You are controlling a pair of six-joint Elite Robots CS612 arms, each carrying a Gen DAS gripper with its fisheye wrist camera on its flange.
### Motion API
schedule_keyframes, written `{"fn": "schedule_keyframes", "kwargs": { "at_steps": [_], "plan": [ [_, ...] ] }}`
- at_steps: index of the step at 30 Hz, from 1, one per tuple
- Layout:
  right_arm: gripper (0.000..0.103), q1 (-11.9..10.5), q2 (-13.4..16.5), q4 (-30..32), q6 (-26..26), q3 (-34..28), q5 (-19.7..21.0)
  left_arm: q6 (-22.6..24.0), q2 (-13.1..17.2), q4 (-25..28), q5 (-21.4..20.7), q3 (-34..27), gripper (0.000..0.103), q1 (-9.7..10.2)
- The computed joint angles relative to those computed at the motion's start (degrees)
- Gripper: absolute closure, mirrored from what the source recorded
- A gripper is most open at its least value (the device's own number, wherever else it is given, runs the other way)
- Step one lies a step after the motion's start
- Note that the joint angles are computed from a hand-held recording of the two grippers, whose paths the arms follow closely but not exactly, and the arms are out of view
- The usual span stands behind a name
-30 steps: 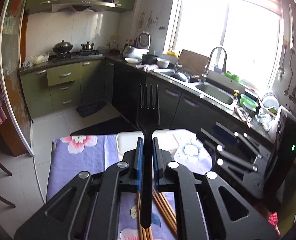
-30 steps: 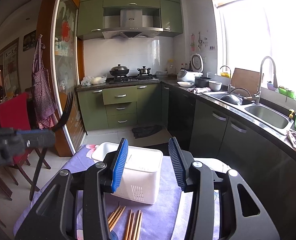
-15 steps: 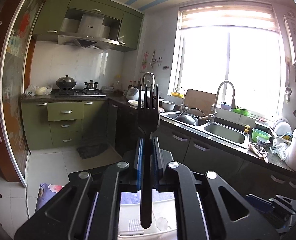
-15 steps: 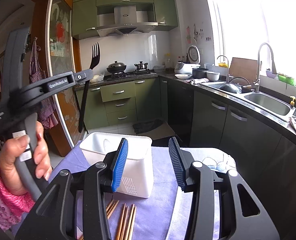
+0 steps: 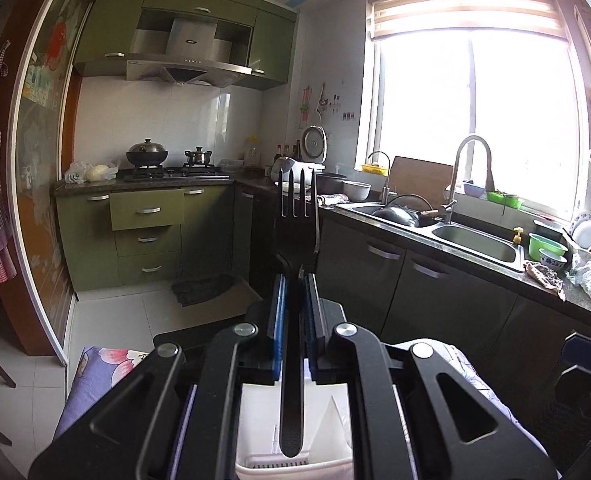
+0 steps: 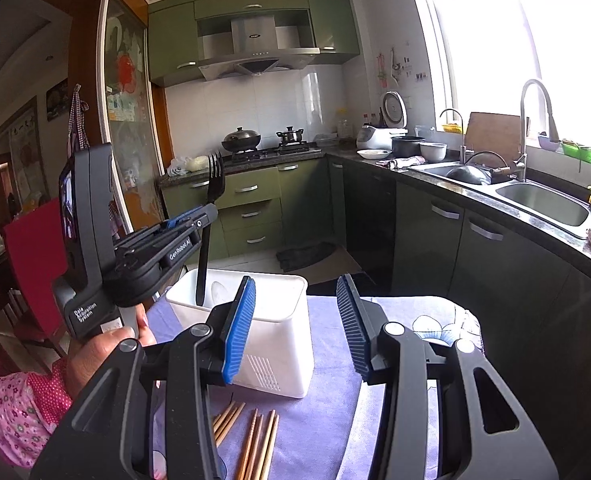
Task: Organize utensils
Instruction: 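Lift the fork over the white holder and open the left gripper, then close the left gripper on one wooden chopstick while the right gripper approaches the chopsticks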
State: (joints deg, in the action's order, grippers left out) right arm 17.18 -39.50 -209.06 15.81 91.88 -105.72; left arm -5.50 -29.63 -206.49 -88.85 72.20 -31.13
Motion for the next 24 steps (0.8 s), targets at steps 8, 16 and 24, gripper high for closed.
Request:
{"fn": "schedule_keyframes", "kwargs": {
  "at_steps": [8,16,24],
  "plan": [
    [0.060,0.2,-0.5,0.4,0.1,0.8,0.1,0.7,-1.3,2.2,-0.3,3.2,0.094,0.07],
    [0.060,1.2,-1.1,0.4,-0.2,1.9,-1.7,0.9,-3.7,0.8,-1.2,8.1,0.074,0.39],
    [0.057,0.5,-1.6,10.3,1.8,3.2,3.7,3.6,-11.2,18.9,-3.0,16.8,0.074,1.38]
  ]
}}
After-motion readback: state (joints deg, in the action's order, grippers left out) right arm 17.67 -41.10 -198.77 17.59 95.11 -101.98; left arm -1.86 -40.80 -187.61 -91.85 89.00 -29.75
